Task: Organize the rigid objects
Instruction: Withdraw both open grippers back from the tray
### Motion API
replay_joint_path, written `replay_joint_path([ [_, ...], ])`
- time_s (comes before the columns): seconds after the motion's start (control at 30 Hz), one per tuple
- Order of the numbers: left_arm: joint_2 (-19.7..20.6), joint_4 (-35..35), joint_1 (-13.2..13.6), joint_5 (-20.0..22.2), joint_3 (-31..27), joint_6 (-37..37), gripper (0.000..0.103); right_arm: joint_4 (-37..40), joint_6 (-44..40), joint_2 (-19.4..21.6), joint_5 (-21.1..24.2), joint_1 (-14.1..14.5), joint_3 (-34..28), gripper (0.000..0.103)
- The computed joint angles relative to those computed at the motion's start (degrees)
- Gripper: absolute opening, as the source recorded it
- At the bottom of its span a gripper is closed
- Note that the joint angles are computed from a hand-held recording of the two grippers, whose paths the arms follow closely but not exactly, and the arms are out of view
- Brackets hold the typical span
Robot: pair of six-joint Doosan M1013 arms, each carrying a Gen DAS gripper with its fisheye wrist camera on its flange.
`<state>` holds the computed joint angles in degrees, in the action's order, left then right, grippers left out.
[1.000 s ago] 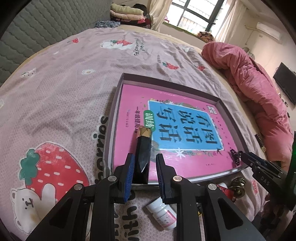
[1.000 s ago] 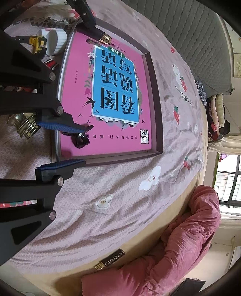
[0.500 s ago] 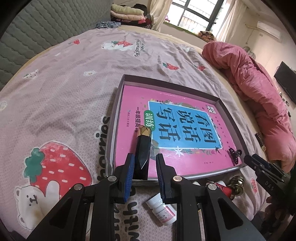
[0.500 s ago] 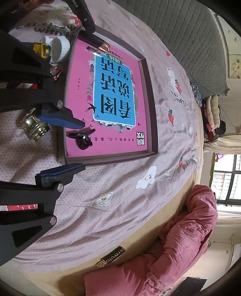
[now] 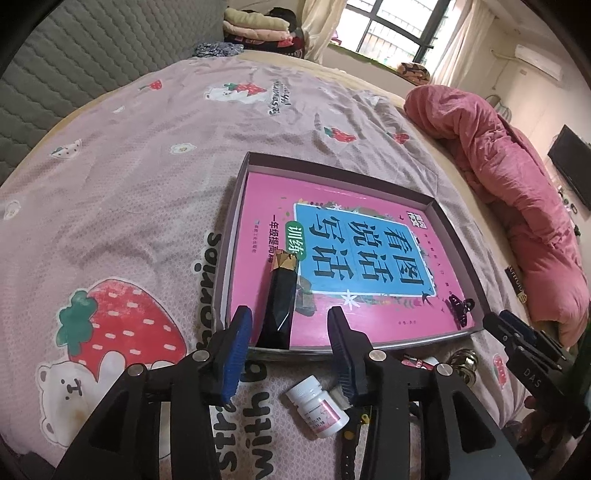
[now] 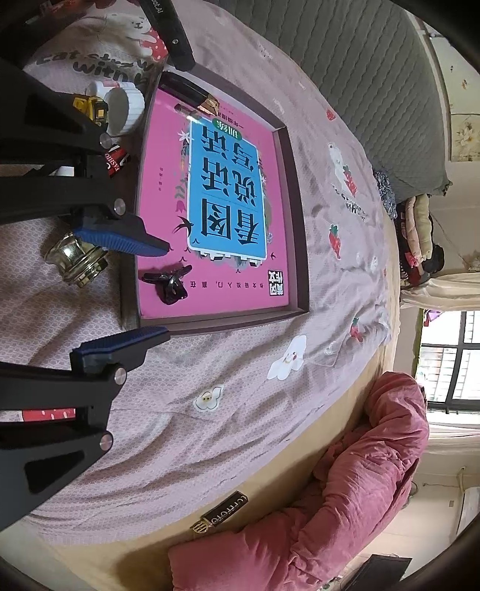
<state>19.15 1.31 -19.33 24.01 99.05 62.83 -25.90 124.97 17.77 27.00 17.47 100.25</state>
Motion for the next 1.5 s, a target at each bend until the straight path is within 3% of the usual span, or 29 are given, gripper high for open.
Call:
replay_joint_path([
  [0.13,-0.62,-1.53,-0.13,-1.28,0.55,1.54,0.053,-0.19,0.05,-0.44,-0.86,0.06,0.31,0.040],
  [0.5,-1.31,-1.02,-0.78,-1.24,0.41,2.30,0.061,0.18,-0.72,-1.28,-2.38,0.28,0.90,0.040],
  [0.77,-2.18,-2.49,-0.56,-1.66,0.74,2.88,0.064,0.40,-1.75,-2.01,-3.82,0.57,1.38,0.046],
  [1.5,-3.64,-2.01,-1.14,-0.40,1.04,2.80,0.065,-0.20,-0.42,-4.04,-5.14,0.57,2.39,0.046],
])
